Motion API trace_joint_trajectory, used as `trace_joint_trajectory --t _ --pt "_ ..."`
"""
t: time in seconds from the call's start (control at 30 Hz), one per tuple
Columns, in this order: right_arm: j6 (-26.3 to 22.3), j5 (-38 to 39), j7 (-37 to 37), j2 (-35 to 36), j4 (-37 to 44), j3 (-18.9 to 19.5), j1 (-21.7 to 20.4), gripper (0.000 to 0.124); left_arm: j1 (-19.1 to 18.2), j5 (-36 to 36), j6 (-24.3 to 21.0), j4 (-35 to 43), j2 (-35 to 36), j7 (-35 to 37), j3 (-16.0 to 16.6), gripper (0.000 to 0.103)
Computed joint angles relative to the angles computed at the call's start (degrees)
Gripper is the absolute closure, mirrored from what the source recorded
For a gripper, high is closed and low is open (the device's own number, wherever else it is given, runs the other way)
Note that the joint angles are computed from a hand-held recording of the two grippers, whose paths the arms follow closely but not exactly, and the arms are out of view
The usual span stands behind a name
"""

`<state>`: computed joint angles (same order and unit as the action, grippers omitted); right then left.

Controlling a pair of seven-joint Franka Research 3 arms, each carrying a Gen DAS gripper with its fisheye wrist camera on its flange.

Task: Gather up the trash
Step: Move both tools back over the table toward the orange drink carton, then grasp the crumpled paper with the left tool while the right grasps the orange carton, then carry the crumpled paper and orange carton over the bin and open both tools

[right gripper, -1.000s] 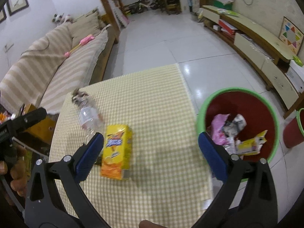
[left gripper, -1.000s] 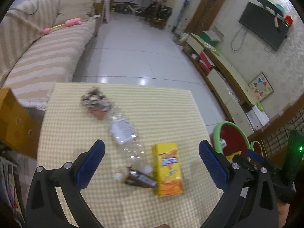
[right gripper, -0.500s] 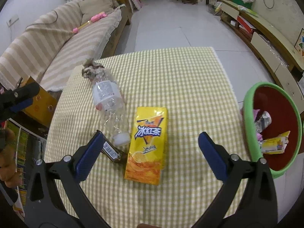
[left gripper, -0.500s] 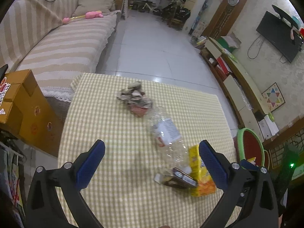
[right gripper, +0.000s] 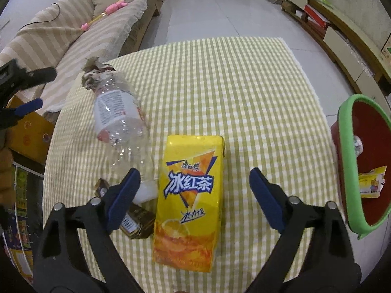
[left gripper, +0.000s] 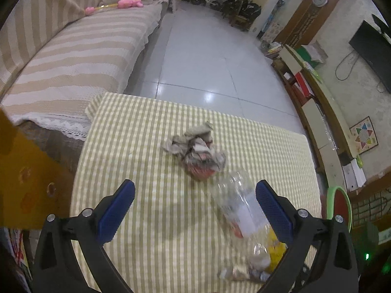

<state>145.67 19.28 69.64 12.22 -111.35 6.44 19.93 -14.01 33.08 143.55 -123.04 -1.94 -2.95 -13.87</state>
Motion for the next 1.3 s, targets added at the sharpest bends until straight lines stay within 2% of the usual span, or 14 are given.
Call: trace_joint_trajectory --t 0.2,0.3,0.5,0.57,0.6,0.73,0.8,0.93,1.3 --pt "-2.5 0.0 0.1 1.8 1.8 -0.1 -0.3 0.043 1.2 -2.9 2.0 3.2 5.2 3.6 1.8 0.008" --pt "-4.2 -0.4 -0.1 2.5 2.5 -0.2 -0.3 0.045 2.0 -5.6 4.7 3.5 7.3 5.4 2.6 0.008" --pt "-5.6 -0.5 -1.0 3.2 2.7 -0.1 -0.4 0.051 2.6 -10.5 5.7 5.5 11.7 7.5 3.6 0.01" --pt "-6.2 0.0 -2.0 3.4 2.7 0.2 -0.5 0.056 2.8 -12.3 5.6 5.9 12.6 9.1 3.6 0.02" --pt "-6.4 0.4 -2.6 3.3 2.6 0.3 -0.6 0.061 3.2 -14.2 5.7 6.0 13.1 11.0 3.2 0.029" --pt "-6.4 0.8 -3.2 3.3 2.6 0.3 -0.4 0.062 2.7 -15.3 9.6 4.5 12.8 12.9 3.3 0.053" --pt "-6.7 0.6 -3.1 3.2 2.7 0.2 -0.3 0.062 2.2 -15.0 10.5 3.7 12.1 12.7 3.4 0.059" --pt "-7.0 0.3 -2.8 2.6 2.8 -0.4 -0.8 0.062 1.3 -13.7 9.9 1.8 10.1 13.3 3.1 0.065" --pt "-5.2 0.4 -3.4 -0.7 0.7 -0.9 -1.8 0.063 0.7 -11.0 5.8 -7.5 -0.8 10.1 1.2 0.066"
